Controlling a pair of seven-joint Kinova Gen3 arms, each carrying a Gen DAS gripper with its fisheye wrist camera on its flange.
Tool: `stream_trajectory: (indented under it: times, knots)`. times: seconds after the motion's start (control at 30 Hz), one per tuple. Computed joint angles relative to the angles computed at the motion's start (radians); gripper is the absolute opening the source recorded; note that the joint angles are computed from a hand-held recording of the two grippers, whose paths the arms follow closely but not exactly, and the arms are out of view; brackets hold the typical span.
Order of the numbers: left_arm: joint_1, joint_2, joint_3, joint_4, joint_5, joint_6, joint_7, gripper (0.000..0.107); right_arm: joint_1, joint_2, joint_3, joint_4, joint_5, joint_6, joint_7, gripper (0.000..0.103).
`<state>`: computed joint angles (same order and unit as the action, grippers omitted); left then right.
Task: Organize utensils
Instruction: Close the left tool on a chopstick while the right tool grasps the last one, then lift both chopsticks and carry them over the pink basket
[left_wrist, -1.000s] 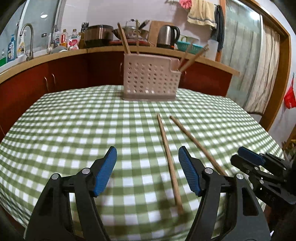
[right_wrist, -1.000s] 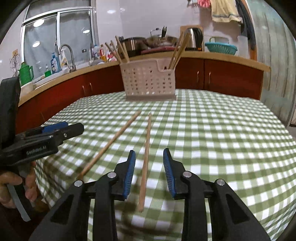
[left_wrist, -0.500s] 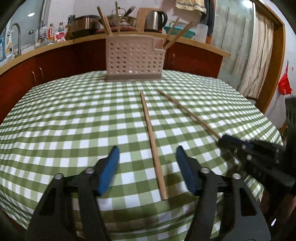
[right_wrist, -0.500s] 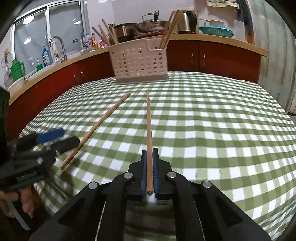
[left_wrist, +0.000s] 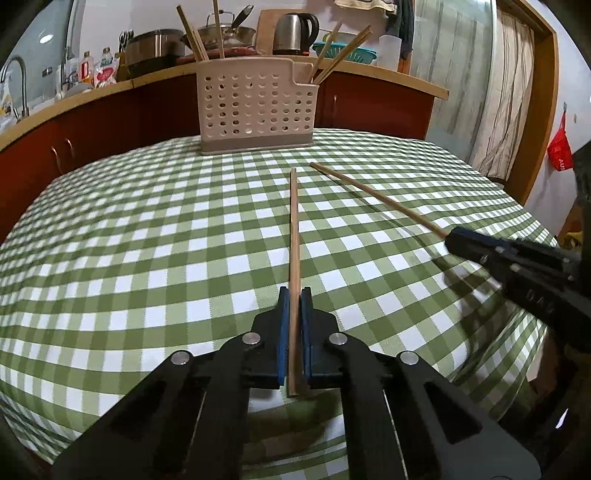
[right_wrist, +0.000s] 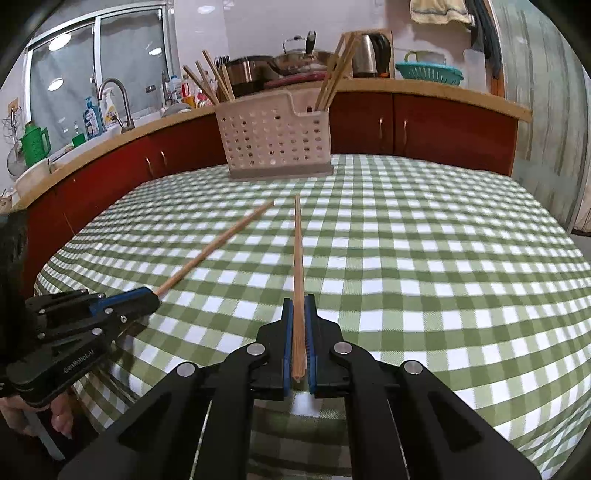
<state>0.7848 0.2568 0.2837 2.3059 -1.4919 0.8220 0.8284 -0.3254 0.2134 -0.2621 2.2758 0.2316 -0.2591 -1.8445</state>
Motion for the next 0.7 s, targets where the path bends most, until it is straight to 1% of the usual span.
stream_trajectory:
  times: [0.07, 0.3, 0.53, 0.7]
  knots:
    - [0.013, -0.008, 0.004, 0.002, 0.008, 0.030, -0.003, 0.007, -0.009, -0.023, 0.011, 0.013, -0.012, -0.020, 0.011, 0.007]
    - [0.067, -0.053, 0.031, -0.005, 0.044, 0.199, -0.037, 0.007, -0.011, -0.095, 0.032, 0.041, 0.002, -0.076, -0.009, 0.007]
    - [0.087, -0.112, 0.067, -0.014, 0.055, 0.307, -0.070, 0.007, -0.006, -0.157, 0.054, 0.039, 0.079, -0.094, -0.087, 0.007]
    - [0.079, -0.155, 0.085, -0.033, 0.060, 0.349, -0.120, 0.007, -0.012, -0.192, 0.076, 0.034, 0.128, -0.101, -0.139, 0.007]
